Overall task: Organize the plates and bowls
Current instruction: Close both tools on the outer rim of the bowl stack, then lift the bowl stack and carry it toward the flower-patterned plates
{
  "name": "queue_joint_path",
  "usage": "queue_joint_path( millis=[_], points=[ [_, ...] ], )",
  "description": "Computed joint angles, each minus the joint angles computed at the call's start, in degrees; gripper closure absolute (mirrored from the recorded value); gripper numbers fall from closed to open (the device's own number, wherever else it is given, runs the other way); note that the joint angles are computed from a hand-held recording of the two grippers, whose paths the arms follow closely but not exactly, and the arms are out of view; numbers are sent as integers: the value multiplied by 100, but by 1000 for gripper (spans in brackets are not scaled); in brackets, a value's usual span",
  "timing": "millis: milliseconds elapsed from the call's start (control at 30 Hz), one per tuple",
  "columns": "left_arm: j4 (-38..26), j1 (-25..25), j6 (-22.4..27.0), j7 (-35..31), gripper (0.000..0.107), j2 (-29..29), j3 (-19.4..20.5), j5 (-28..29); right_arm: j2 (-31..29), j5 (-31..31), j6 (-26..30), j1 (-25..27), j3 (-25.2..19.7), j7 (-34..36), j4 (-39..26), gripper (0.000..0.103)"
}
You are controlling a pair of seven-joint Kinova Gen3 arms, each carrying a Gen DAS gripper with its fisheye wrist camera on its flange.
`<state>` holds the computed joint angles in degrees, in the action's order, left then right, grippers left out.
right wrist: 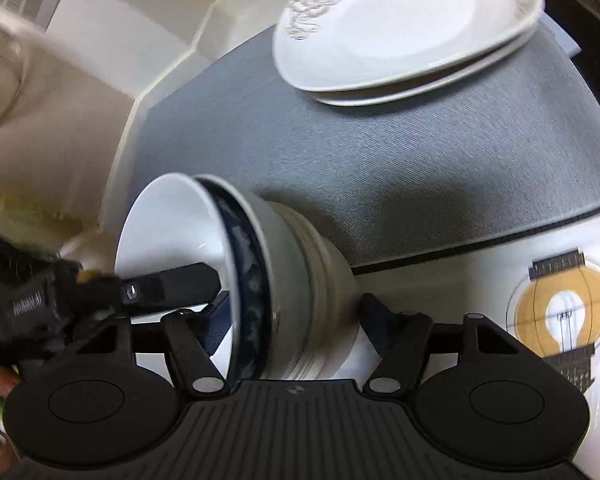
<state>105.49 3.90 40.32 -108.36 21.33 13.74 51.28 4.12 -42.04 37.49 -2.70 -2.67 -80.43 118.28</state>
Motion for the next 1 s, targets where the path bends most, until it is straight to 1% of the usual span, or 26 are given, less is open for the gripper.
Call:
queue_joint_path(
  millis=[100,233,367,500,567,833,1000],
  points=[
    [74,-107,76,-39,20,-32,-23,72,-4,-170,1,46,33,-84,53,37],
    [262,-177,50,-85,21,-149,-36,398,-17,-247,2,82,46,-134,59,40],
    [365,-298,266,-296,21,-138,-81,719,-32,-272,35,145,115,-172,19,41],
    [377,-205,246,-229,22,-196,-175,732,17,-324,57,199,124,-189,-16,42],
    [451,-273,313,-307,22,-250,-207,786,26,-310,58,205,115,-238,-33,42],
    [325,-240,431,-350,22,-387,-294,761,-94,-93,21,174,118,-412,-172,42],
    [157,-178,485,-219,22,-440,-316,686,-130,34,155,218,192,-403,-362,42]
  ],
)
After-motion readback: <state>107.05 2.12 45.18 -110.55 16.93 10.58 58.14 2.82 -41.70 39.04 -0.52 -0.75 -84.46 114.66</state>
